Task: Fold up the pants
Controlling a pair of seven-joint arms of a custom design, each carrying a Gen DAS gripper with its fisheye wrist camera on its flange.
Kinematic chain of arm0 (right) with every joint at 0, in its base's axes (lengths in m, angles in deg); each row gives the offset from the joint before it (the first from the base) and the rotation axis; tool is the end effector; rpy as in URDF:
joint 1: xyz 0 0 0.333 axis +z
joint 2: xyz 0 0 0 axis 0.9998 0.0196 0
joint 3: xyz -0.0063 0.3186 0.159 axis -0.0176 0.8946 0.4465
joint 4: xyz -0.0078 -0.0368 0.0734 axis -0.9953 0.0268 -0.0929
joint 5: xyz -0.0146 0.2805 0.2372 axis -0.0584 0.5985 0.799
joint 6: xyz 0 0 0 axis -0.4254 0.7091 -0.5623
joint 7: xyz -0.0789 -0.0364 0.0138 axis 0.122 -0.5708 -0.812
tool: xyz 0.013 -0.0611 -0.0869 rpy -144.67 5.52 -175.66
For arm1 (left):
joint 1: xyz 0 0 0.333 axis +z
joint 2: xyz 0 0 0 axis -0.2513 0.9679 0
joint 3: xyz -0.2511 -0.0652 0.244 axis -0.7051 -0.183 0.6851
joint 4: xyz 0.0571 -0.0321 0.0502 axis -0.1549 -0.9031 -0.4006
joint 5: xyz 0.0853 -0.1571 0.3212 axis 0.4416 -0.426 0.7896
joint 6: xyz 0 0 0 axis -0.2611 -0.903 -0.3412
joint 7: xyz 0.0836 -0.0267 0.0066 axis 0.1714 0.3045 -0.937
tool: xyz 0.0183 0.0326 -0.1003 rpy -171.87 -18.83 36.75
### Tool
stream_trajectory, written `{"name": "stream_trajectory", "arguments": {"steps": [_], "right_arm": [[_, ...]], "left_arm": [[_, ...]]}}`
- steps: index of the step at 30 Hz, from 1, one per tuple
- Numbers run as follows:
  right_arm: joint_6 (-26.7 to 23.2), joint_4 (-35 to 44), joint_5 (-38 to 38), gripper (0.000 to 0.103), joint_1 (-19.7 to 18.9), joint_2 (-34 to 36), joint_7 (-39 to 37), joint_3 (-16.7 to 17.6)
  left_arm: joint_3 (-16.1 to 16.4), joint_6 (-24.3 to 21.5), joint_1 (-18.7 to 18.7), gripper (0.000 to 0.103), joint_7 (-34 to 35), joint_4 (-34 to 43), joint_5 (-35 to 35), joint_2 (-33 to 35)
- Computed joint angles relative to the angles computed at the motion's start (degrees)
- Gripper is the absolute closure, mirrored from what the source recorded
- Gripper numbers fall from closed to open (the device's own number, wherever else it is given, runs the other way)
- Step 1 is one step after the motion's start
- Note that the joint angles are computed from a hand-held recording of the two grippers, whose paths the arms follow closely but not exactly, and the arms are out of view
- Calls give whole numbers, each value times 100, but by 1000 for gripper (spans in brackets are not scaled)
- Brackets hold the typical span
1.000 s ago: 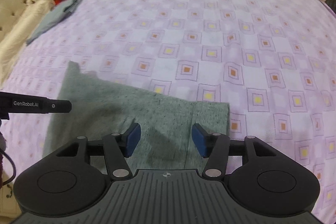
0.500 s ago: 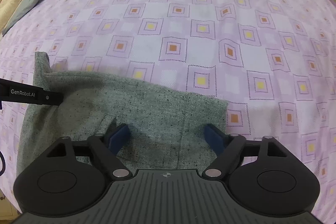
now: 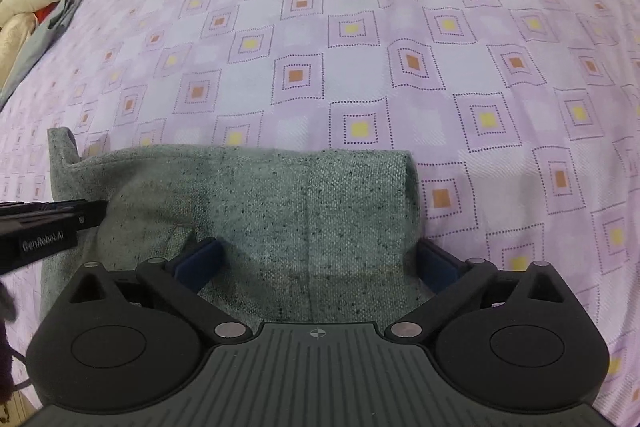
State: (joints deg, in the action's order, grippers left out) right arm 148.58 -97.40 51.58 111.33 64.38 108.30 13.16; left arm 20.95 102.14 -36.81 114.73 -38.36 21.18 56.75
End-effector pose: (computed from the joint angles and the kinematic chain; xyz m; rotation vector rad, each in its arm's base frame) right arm 0.4751 0.2718 0.4783 -1.8564 2.1133 -0.2220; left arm 0.5076 -0.3410 0.4892 -1.7950 2.2597 -0.4338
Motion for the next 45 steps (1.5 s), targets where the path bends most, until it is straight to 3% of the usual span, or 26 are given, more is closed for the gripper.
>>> {"name": "stream_trajectory", "arguments": {"steps": [6, 9, 14, 19, 24, 28, 32, 37, 40, 41, 45], "right_arm": [[271, -499, 930, 1, -57, -406, -993, -79], [282, -774, 1270, 1, -19, -672, -1316, -115], [410, -1188, 1627, 1, 80, -1058, -1535, -178], [412, -1238, 1691, 0, 142, -1114, -1719, -230], [418, -1223, 1897, 0, 172, -1084, -2046, -281], [446, -1279, 1990, 0, 188, -1129, -2307, -294], [434, -1313, 2089, 0, 199, -1180, -2474, -316], [435, -1296, 2142, 0, 195, -1168, -2620, -323], [535, -1305, 2157, 0, 181, -1141, -2585, -302], [618, -1354, 2165, 0, 173, -1161, -2522, -289], [858, -1503, 1994, 0, 149, -1227, -2194, -222]], "left_arm": [[-96, 713, 260, 84, 167, -984, -770, -858], [-194, 908, 377, 84, -51, -1531, -710, -1354], [-266, 771, 492, 80, 249, -2039, -1480, -1726], [-455, 888, 653, 73, -165, -2201, -1167, -1695], [-551, 918, 786, 71, -1052, -2284, -701, -1846], [-509, 906, 822, 46, -1165, -2353, -716, -1755], [-434, 1167, 867, 31, -1465, -2395, -819, -1621], [-323, 1245, 754, 30, -1044, -2188, -1263, -1410], [-74, 1375, 416, 26, 209, -2071, -2514, -1228], [-239, 1365, 570, 25, 105, -2027, -2353, -1171], [-272, 1645, 555, 24, -423, -2176, -2076, -1200]]}}
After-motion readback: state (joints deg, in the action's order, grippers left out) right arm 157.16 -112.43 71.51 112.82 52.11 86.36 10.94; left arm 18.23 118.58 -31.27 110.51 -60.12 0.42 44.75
